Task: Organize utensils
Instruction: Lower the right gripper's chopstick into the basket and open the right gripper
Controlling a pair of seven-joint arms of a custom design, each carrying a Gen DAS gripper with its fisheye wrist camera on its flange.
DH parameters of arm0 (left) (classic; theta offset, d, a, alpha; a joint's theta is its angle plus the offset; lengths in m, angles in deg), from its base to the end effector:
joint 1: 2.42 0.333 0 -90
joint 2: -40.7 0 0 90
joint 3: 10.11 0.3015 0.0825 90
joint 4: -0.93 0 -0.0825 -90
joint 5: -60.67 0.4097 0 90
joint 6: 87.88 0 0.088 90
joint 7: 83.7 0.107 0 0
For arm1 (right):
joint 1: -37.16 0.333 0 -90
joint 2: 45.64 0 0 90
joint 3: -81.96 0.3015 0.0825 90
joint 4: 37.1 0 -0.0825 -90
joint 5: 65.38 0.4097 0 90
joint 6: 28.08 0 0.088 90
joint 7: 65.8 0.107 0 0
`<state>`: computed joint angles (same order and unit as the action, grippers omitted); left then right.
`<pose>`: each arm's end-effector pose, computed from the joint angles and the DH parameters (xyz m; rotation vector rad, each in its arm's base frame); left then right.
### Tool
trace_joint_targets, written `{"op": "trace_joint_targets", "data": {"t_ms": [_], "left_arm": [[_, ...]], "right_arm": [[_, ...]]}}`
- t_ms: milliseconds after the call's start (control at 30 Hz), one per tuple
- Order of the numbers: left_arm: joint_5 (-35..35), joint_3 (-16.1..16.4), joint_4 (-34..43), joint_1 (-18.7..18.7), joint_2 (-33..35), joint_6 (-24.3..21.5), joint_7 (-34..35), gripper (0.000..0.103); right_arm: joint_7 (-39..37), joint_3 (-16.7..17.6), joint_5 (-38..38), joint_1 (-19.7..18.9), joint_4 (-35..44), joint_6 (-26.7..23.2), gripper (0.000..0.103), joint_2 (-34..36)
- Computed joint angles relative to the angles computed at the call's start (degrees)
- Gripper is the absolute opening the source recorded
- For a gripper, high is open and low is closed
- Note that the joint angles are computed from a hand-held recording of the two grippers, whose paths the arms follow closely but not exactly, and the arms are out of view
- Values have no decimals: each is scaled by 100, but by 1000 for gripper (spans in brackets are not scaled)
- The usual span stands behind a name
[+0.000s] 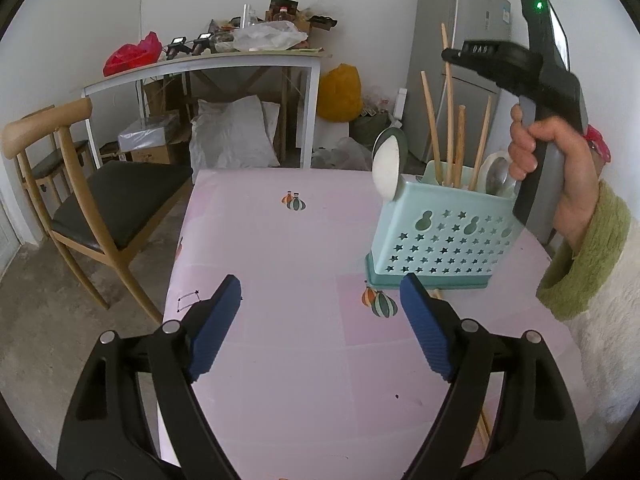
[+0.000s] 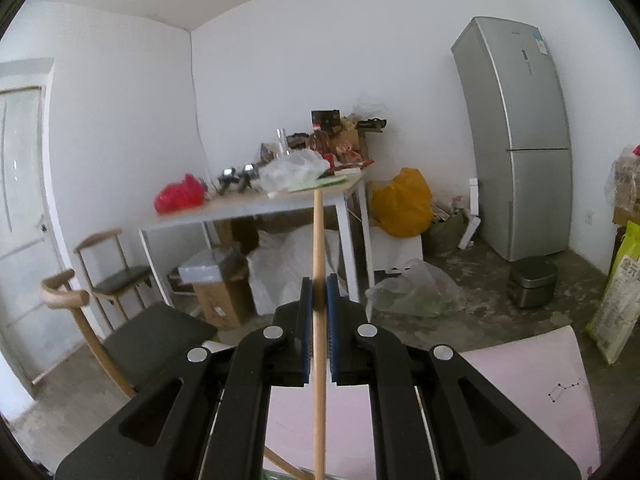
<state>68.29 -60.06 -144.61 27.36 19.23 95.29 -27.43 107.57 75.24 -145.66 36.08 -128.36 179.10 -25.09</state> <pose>0.4680 -0.1971 0.4316 -1.6893 1.6937 -0.9374 0.6644 0.0477 0.5064 -1.4664 1.2303 -0.7256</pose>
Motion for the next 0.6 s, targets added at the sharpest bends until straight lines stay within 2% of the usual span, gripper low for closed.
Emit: {"op": "trace_joint_targets", "data": {"t_ms": [133, 267, 467, 600], "left_arm": [[41, -4, 36, 25, 40, -49, -40, 78], [108, 25, 43, 8, 51, -60, -63, 78], [187, 198, 71, -155, 115, -107, -102, 78], [266, 177, 64, -145, 59, -118, -139, 78]], "right_arm": [[151, -57, -245, 41, 36, -12, 7, 27], [-249, -92, -31, 26, -353, 65, 7, -167], [-476, -117, -367, 6, -856, 115, 7, -484], [-644, -153, -580, 21, -1148, 97, 7, -680]]}}
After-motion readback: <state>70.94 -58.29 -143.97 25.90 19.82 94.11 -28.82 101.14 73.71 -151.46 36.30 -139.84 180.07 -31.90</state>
